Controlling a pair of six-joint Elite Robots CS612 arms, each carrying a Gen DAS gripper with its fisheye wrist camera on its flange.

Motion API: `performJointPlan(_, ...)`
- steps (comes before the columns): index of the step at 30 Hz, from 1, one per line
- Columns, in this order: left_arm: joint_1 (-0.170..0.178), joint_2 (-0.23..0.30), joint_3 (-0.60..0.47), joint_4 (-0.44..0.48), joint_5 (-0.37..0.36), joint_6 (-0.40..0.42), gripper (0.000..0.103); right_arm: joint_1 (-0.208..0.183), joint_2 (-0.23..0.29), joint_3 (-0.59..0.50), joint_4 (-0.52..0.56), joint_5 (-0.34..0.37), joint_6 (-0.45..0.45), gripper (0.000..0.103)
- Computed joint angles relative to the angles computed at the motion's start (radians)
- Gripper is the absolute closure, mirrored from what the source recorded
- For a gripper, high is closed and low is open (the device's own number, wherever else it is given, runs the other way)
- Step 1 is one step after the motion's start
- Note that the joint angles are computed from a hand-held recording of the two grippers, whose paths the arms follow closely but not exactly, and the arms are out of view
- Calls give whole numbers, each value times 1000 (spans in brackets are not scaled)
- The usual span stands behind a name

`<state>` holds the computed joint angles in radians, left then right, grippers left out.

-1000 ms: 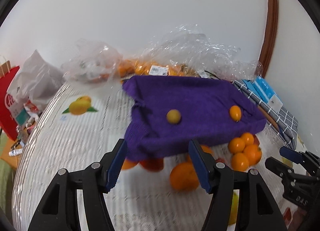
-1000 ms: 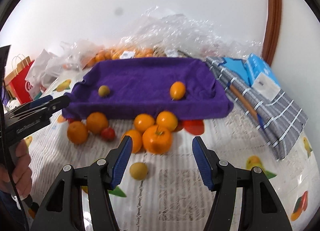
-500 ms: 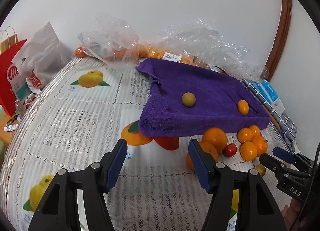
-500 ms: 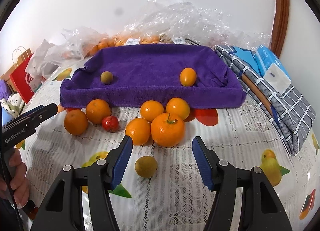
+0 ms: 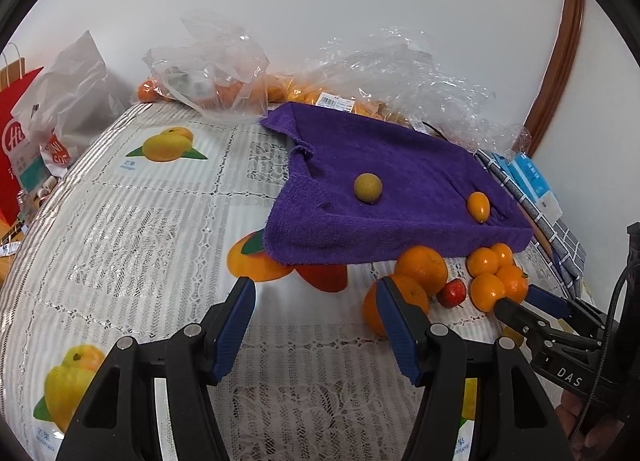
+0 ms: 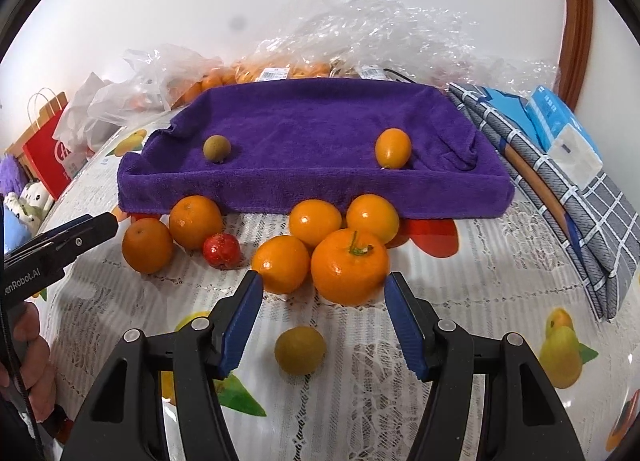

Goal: Organize fruits
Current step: 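Withdraw both tools from the purple towel back over the loose fruit, then lower the left tool onto the large orange while the right tool grasps another orange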

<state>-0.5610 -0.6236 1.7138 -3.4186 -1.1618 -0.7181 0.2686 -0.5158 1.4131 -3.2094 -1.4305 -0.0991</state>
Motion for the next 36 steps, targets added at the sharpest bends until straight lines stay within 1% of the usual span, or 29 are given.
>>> performJointPlan(3, 2, 0, 1, -3, -4, -10, 43, -2, 1, 5, -16, 8, -4, 41)
performJointPlan(6, 3, 1, 2, -9, -5, -16, 43, -9, -2, 12, -20, 27, 0, 46)
performJointPlan(7, 3, 1, 3, -9, -6, -14, 43, -11, -3, 15, -21, 34, 1, 49)
performJointPlan(8, 3, 1, 3, -10, -7, -12, 43, -13, -4, 18, -21, 34, 3, 55)
performJointPlan(10, 4, 0, 3, -10, -8, -6, 43, -17, -5, 18, -6, 39, 5, 59)
performJointPlan(11, 3, 0, 3, -10, -7, -6, 43, -21, -5, 18, 3, 50, 9, 59)
performJointPlan(13, 3, 0, 4, -13, -6, -6, 43, -24, -3, 14, 6, 51, 24, 59)
performJointPlan(15, 3, 1, 3, -11, -6, -12, 43, -25, -1, 10, -2, 42, 35, 59)
performJointPlan(17, 3, 2, 2, -14, -9, -17, 43, -29, 0, 7, -18, 52, 44, 59)
performJointPlan(21, 3, 4, 0, -27, -16, -7, 43, -28, 9, -17, -4, 57, 31, 57)
performJointPlan(22, 4, 5, 1, -35, -20, -2, 43, -27, 12, -22, -2, 55, 29, 55)
performJointPlan(25, 8, 11, 1, -82, -61, 19, 43, -29, 18, -33, 1, 64, 38, 52)
performJointPlan(29, 14, 19, -4, -123, -123, 45, 43, -39, 25, -48, 23, 103, 51, 49)
performJointPlan(33, 17, 20, -21, -75, -180, 84, 43, -50, 20, -45, 51, 148, 42, 48)
performJointPlan(34, 16, 20, -27, -56, -184, 96, 42, -54, 17, -41, 57, 161, 35, 48)
performJointPlan(36, 10, 18, -39, -7, -164, 110, 42, -58, 15, -33, 56, 177, 25, 48)
